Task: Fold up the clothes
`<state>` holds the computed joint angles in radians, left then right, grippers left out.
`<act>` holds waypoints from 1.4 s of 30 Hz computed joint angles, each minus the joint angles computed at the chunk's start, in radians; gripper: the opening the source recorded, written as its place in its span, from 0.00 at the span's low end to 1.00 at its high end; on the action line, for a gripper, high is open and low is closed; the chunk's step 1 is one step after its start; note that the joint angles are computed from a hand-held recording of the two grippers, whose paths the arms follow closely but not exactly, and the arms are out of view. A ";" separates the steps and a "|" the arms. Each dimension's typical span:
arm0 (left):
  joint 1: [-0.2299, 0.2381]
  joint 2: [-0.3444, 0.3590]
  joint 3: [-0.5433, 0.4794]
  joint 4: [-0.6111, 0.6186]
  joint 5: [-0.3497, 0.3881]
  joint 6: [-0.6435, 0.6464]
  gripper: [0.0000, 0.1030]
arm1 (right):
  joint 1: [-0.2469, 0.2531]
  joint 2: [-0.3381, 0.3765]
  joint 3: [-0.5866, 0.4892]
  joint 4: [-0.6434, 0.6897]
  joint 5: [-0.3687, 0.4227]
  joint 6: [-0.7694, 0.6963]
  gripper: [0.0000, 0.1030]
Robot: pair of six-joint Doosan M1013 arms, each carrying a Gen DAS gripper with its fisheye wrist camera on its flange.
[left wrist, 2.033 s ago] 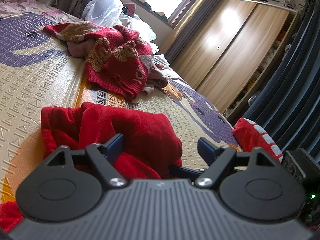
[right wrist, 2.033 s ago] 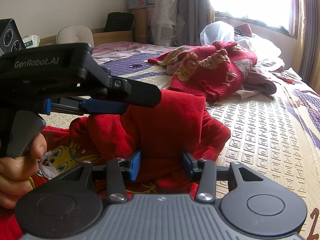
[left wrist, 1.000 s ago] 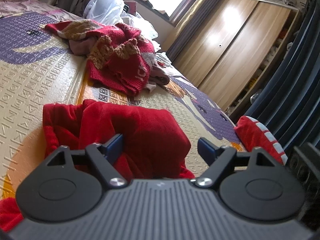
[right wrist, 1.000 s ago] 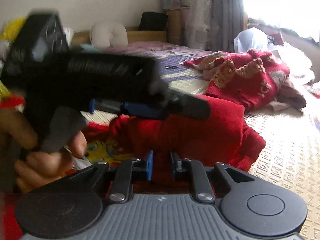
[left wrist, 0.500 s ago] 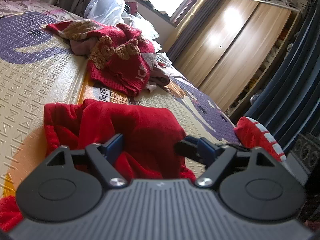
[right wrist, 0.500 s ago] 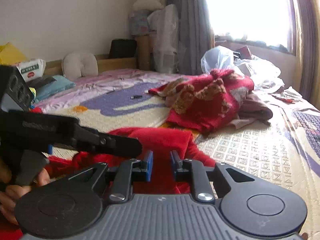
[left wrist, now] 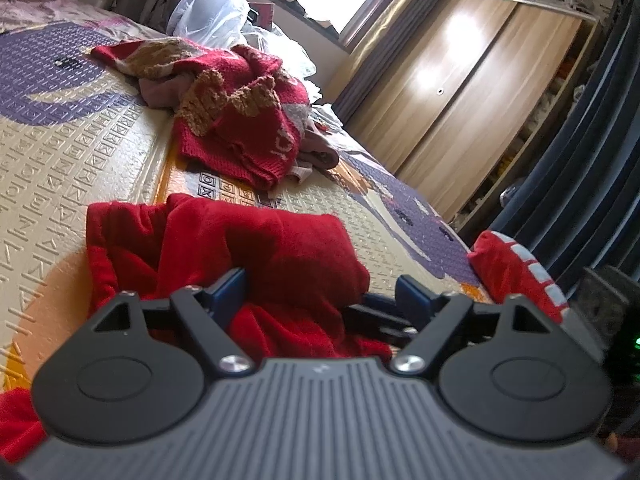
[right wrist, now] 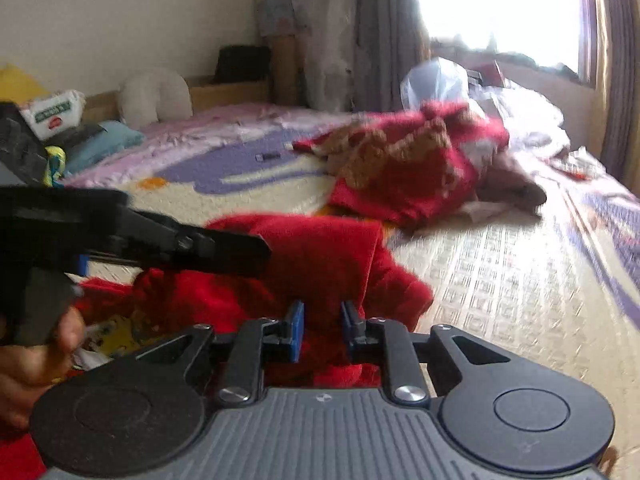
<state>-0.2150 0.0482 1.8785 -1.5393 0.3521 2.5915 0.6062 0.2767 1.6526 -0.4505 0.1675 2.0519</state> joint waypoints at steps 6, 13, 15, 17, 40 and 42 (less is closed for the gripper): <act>0.014 0.003 0.003 -0.057 0.034 0.011 0.80 | 0.012 0.000 0.010 -0.105 -0.081 0.017 0.21; 0.006 0.004 0.000 -0.016 0.029 -0.009 0.82 | 0.040 0.040 -0.034 -0.107 0.043 -0.043 0.22; 0.008 0.001 -0.004 0.012 0.036 -0.038 0.82 | 0.041 0.044 -0.036 -0.114 0.052 -0.037 0.22; 0.014 -0.011 -0.007 0.020 0.031 -0.059 0.82 | 0.041 0.046 -0.035 -0.115 0.053 -0.034 0.22; 0.045 0.050 -0.042 -0.172 0.039 -0.073 0.60 | 0.020 0.042 -0.034 0.193 0.034 -0.286 0.22; 0.039 0.046 -0.036 -0.166 0.010 -0.060 0.56 | 0.017 0.041 -0.034 0.221 0.030 -0.310 0.22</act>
<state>-0.1759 0.0938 1.8428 -1.7053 0.3617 2.5317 0.6236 0.3180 1.6188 -0.2297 0.1976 1.7415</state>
